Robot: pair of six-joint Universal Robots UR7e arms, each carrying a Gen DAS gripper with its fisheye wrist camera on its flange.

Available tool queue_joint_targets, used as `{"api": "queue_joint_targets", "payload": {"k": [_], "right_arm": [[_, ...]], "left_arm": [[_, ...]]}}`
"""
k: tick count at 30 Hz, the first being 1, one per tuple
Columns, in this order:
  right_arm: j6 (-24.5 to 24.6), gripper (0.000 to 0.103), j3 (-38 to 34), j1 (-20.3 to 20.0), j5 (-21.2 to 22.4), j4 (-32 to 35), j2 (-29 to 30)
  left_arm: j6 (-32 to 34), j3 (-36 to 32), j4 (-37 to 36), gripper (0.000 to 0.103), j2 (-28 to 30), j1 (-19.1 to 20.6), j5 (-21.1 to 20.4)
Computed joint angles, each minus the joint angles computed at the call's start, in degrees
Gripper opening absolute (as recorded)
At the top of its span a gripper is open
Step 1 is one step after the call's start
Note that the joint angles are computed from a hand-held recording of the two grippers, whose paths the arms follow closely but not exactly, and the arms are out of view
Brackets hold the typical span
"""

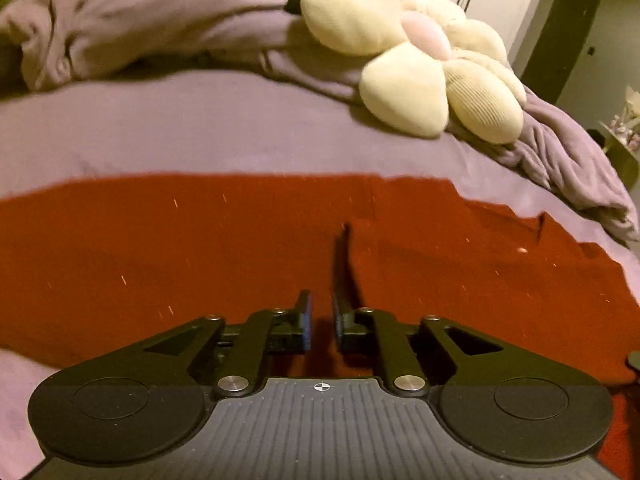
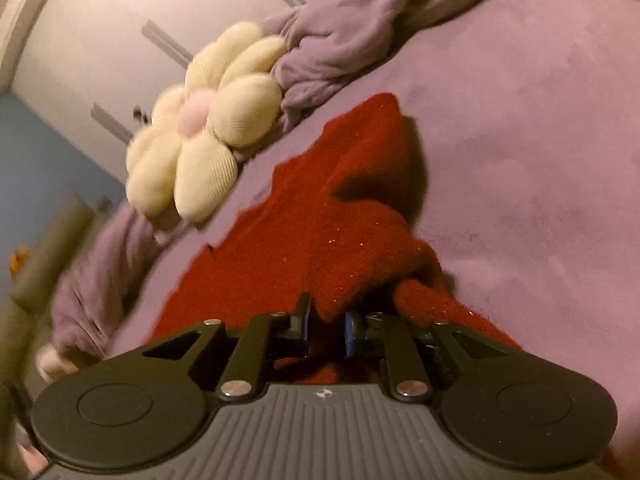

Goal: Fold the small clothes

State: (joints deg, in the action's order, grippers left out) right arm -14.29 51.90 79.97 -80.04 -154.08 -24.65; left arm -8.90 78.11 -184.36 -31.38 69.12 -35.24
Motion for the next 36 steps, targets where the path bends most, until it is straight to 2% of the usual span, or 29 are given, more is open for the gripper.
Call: {"api": "queue_joint_targets", "payload": {"k": [3,4,6,7,9,13,16,18,19,20,21,22,25,27,28,31,32,35,36], "right_arm": [[-2.79,0.019,-0.20,0.45,-1.80,-0.49,0.48],[-5.56,0.017,-0.54,1.10,-4.63,-1.21,0.99],[-9.16,0.016,-1.01,2.15,-9.51,-2.57,1.88],[-9.95,0.016,-1.06,2.28,-10.01,-2.65,2.04],[-10.40,0.019,-0.30,2.26,-9.55,-2.62,1.41],[-12.32,0.020,5.11,1.95,-7.05,-5.96,-2.01],[-13.85,0.021,9.34,2.00,-7.08,-9.73,-4.63],[-15.25,0.021,11.13,2.34,-7.34,-13.94,-5.36],[-16.08,0.022,11.83,2.47,-6.84,-16.19,-5.53],[-16.88,0.028,12.10,2.51,-6.26,-17.31,-5.54],[-17.95,0.037,11.77,2.80,-6.32,-17.78,-5.15],[-18.84,0.040,11.04,3.12,-6.71,-17.64,-4.54],[-20.81,0.040,6.94,3.97,-8.71,-13.56,-1.53],[-21.50,0.040,2.14,4.71,-13.55,-7.12,1.58],[-20.98,0.040,0.37,4.57,-14.58,-4.38,2.96],[-23.53,0.041,1.65,4.73,-14.14,-5.58,2.59],[-23.36,0.045,2.52,4.68,-13.31,-5.54,1.89],[-21.87,0.067,6.82,3.76,-8.18,-4.42,-1.61],[-21.55,0.070,8.53,3.62,-7.33,-4.99,-2.69]], "left_arm": [[-0.68,0.40,0.86,0.021,-0.12,0.03,-0.82],[-0.34,0.62,0.78,0.023,-0.17,-0.02,-0.66],[-0.36,0.65,0.81,0.035,-0.32,-0.14,-0.72],[-0.47,1.16,0.12,0.039,-0.72,-0.24,-0.65],[-0.73,3.30,-2.36,0.049,-2.01,-0.44,-1.19],[-2.25,7.46,-4.48,0.056,-4.99,-0.60,-3.22],[-1.42,9.98,-5.46,0.062,-6.59,-1.04,-3.17],[-1.24,11.86,-7.17,0.075,-7.54,-1.36,-3.09],[-1.73,12.60,-7.74,0.078,-7.93,-1.45,-2.97],[-2.51,13.76,-8.55,0.081,-8.55,-1.58,-2.83],[-3.39,14.98,-9.44,0.082,-9.18,-1.62,-2.72],[-4.12,15.99,-10.16,0.082,-9.72,-1.61,-2.50],[-6.91,19.29,-12.30,0.083,-11.50,-1.40,-0.21],[-10.27,21.94,-12.64,0.083,-13.45,-0.80,0.63],[-12.14,23.25,-12.92,0.083,-14.42,-0.43,1.06],[-16.01,27.17,-16.01,0.083,-17.15,0.69,2.61],[-16.42,28.24,-17.58,0.083,-17.79,1.03,2.94],[-18.49,31.74,-24.95,0.081,-19.78,2.89,3.46],[-19.61,32.53,-27.29,0.078,-20.30,3.66,3.81]]}}
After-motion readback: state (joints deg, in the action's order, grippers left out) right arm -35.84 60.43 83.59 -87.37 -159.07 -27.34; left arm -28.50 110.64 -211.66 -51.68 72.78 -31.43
